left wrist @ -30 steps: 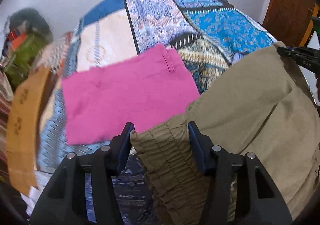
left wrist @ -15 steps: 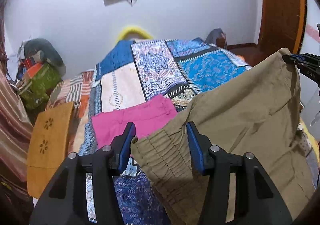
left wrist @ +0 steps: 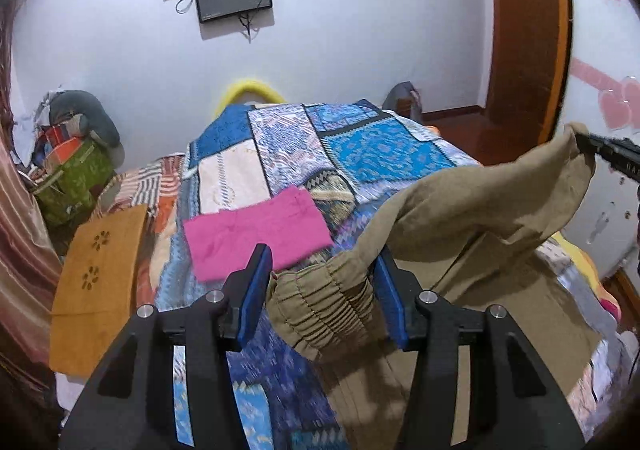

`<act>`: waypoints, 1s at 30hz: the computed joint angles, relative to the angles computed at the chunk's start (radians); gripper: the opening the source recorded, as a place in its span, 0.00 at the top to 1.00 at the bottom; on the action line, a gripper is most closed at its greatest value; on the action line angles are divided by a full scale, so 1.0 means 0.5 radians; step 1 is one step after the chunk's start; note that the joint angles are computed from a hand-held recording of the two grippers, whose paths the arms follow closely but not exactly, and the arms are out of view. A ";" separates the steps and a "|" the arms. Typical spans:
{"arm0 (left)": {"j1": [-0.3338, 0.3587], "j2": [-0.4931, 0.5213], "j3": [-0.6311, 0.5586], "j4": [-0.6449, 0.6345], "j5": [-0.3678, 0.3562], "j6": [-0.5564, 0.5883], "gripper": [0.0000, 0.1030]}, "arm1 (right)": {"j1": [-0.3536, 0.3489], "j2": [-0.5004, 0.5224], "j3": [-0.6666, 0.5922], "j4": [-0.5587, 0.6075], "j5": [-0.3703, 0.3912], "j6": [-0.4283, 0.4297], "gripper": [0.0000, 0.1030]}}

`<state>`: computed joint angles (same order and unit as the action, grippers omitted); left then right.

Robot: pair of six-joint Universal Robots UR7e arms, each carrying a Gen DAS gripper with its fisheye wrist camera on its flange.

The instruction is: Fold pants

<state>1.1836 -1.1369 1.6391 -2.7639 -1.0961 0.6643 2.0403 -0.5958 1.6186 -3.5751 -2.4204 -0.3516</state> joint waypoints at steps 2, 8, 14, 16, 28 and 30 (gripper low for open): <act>0.011 -0.080 0.099 -0.001 -0.043 0.001 0.50 | 0.014 -0.022 0.102 -0.026 -0.001 0.052 0.89; 0.044 -0.268 0.381 0.021 -0.080 0.064 0.50 | 0.076 -0.054 0.354 -0.072 -0.065 0.231 0.89; 0.063 -0.384 0.607 -0.015 -0.046 0.134 0.50 | 0.087 -0.081 0.577 -0.077 -0.078 0.453 0.89; 0.072 -0.406 0.656 -0.012 -0.030 0.150 0.50 | 0.085 -0.085 0.655 -0.079 -0.067 0.545 0.89; 0.094 -0.590 0.824 0.155 -0.055 0.164 0.51 | 0.139 -0.119 0.909 0.128 -0.075 1.051 0.85; 0.076 -0.617 0.830 0.162 -0.077 0.153 0.51 | 0.161 -0.128 0.911 0.134 -0.085 1.063 0.85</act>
<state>1.2216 -1.4455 2.0543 -2.6830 -1.1345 0.7406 2.1207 -0.6600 2.0740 -3.5080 -2.4629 0.1798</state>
